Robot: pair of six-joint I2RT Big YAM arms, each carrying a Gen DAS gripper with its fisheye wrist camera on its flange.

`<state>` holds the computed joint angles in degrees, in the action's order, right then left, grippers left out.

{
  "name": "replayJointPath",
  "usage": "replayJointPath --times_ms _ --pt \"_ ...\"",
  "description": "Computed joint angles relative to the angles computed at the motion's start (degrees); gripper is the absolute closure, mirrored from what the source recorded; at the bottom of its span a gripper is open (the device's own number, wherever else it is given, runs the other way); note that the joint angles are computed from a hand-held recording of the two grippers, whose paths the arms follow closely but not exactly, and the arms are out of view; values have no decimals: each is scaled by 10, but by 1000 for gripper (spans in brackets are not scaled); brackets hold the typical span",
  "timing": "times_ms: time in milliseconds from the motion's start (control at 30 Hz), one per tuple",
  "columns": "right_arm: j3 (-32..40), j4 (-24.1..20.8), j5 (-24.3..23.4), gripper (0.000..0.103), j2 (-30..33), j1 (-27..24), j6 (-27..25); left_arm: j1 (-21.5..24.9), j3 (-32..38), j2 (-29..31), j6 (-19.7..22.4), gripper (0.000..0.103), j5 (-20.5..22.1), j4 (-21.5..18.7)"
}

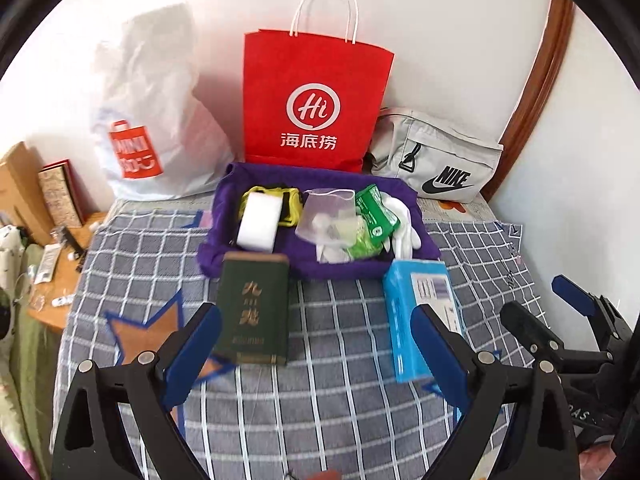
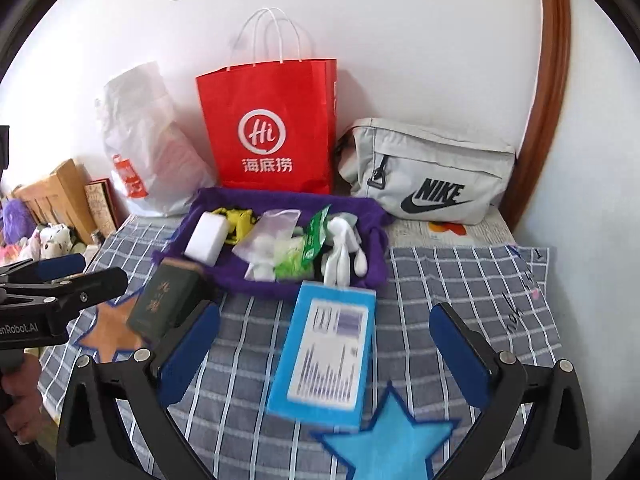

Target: Organize soft objects

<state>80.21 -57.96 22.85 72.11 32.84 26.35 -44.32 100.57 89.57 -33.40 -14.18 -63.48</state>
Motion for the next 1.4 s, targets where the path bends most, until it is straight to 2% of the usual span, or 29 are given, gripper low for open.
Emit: replayJointPath --times_ms 267,500,900,1400 --pt "-51 -34 27 0 -71 58 57 -62 -55 -62 -43 7 -82 -24" --pt "-77 -68 64 0 -127 110 115 -110 -81 -94 -92 7 -134 -52" --pt "-88 -106 107 0 -159 152 158 -146 -101 -123 -115 7 -168 -57" --pt "-87 -114 125 0 -163 181 176 -161 -107 -136 -121 7 -185 -63"
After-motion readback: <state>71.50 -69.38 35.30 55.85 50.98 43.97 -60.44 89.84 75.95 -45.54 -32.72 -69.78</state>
